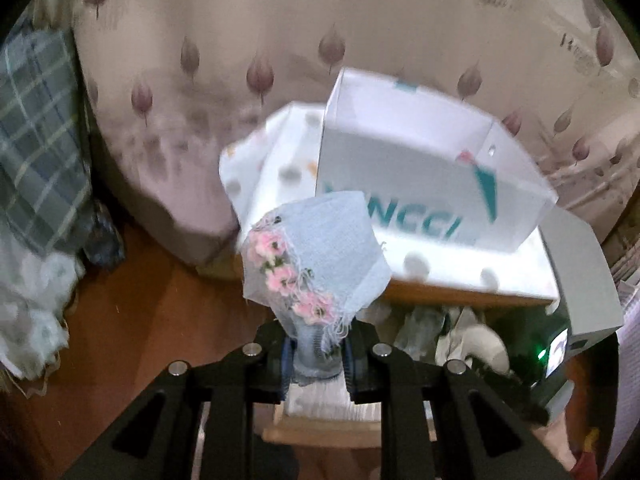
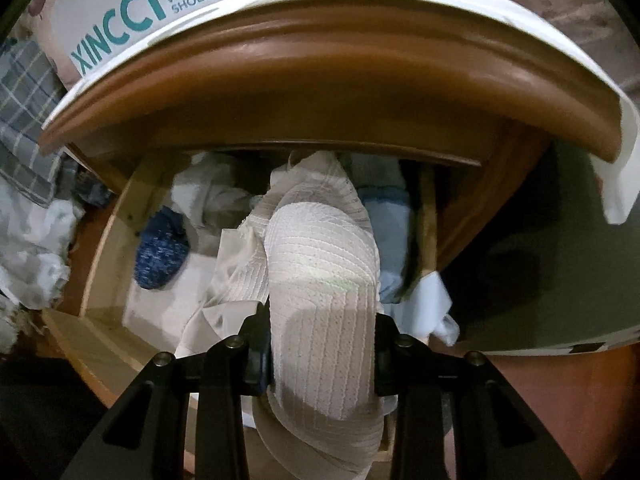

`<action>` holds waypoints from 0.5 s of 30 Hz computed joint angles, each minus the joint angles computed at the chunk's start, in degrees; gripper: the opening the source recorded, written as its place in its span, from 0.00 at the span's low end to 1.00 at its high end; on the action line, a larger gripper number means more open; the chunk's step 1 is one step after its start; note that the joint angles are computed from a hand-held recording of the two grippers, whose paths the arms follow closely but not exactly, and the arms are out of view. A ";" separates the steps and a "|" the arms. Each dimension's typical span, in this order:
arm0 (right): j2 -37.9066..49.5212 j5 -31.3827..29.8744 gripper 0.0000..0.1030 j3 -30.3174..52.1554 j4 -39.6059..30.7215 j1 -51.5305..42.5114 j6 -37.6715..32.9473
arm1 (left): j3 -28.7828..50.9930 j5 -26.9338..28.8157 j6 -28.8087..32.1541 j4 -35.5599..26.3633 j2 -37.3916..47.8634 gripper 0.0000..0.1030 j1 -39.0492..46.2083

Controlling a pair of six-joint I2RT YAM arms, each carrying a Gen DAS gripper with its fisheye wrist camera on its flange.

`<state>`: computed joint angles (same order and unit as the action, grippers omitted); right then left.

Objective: Take underwear out of drawer
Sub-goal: 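Carry the floral underwear into the white box and open the left tool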

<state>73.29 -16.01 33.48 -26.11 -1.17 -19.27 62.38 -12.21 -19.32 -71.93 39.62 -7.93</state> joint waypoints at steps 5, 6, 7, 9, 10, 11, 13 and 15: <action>-0.38 4.27 0.31 -0.89 1.91 1.36 0.93 | 13.74 0.36 4.81 0.11 8.42 0.19 3.35; -0.20 4.49 0.31 -0.82 1.98 1.47 0.94 | 15.74 0.98 5.83 0.41 10.02 0.19 4.03; 0.20 4.54 0.31 -0.72 2.12 1.39 1.19 | 18.08 1.66 6.68 0.90 12.00 0.19 4.82; 0.56 4.69 0.31 -0.53 2.01 1.36 1.40 | 23.12 2.00 7.49 1.99 16.88 0.19 5.14; 0.62 4.84 0.31 -0.51 2.04 1.31 1.59 | 25.62 2.41 8.33 2.25 19.25 0.19 5.15; 0.33 4.85 0.31 -0.44 1.66 1.15 1.55 | 27.67 1.29 8.37 3.02 21.34 0.19 4.69; 0.27 5.06 0.31 -0.52 1.74 1.16 1.74 | 31.46 0.50 9.85 3.94 26.08 0.19 3.93; 0.26 5.39 0.31 -0.67 2.00 1.40 1.87 | 34.03 0.77 10.21 5.36 30.33 0.19 3.49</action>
<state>73.56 -10.62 32.81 -24.11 0.22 -17.40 96.41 -11.44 -9.11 -66.57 69.95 -4.44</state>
